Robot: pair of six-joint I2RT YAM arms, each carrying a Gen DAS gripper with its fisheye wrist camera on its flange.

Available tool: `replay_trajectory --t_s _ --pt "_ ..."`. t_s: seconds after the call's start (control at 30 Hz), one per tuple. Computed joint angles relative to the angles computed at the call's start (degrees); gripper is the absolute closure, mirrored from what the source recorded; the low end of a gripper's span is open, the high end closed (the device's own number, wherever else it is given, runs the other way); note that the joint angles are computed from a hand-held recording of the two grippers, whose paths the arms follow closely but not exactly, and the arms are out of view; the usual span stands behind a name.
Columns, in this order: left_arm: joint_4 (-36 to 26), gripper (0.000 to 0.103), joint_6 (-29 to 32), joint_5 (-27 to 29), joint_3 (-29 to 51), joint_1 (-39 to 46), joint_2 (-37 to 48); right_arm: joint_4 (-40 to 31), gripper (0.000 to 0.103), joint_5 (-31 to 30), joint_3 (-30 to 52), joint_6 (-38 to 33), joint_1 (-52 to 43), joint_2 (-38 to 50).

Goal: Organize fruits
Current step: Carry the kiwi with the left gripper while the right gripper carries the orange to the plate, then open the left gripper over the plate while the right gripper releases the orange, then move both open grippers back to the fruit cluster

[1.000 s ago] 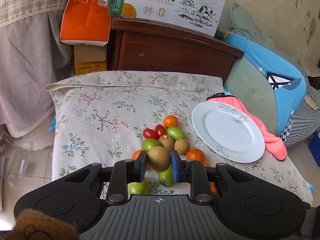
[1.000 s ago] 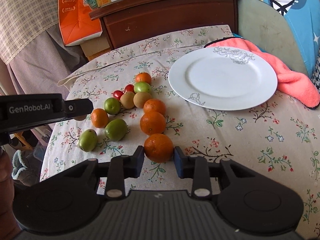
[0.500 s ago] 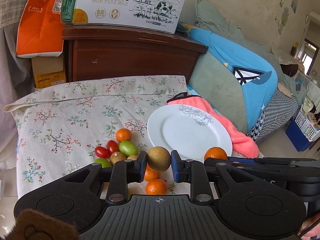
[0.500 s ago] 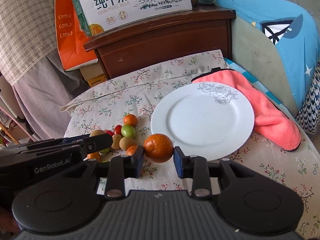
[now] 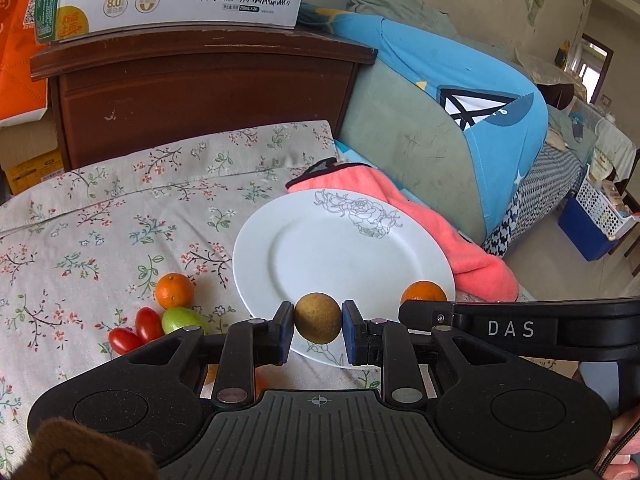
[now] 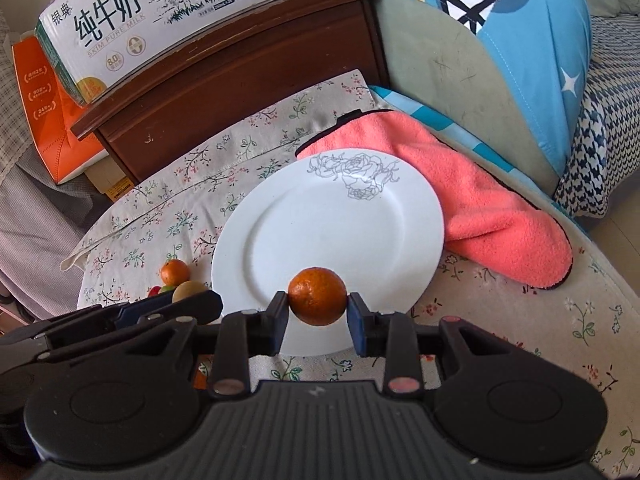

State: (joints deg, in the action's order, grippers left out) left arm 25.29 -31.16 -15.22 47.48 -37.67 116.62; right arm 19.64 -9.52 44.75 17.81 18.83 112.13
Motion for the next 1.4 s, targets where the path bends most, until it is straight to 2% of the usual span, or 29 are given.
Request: replay_trajectory --t_s 0.43,0.6,0.67,0.73,0.87,1.13,1.4 --pt "-1.85 0.077 -0.36 0.48 5.26 0.30 4.86 -2.05 0.070 -0.82 4.50 2.28 -1.69 4.80" --pt "-1.34 0.065 -1.04 -0.54 4.36 0.04 3.72 -0.83 0.069 -1.72 4.01 3.84 -2.54 4.52" --pt "-1.38 0.056 -1.46 -1.25 3.74 -0.18 2.72 -0.47 0.069 -2.03 3.74 4.09 -2.75 4.15" --pt "-1.16 0.053 -1.58 -1.78 2.75 -0.32 1.40 -0.19 0.069 -2.50 3.42 4.22 -2.91 3.73" --pt "-4.09 0.041 -3.09 -4.67 1.41 -0.79 -1.94 0.73 0.069 -2.81 2.28 3.68 -2.51 2.63" --pt "-9.17 0.035 -5.07 -8.11 -2.13 0.07 -7.72 2.51 0.069 -3.37 0.01 -0.74 -0.62 0.73" --pt "-11.12 0.027 -7.23 -9.42 -6.64 0.09 -11.21 2.43 0.068 -2.39 -0.83 -4.91 2.77 0.43"
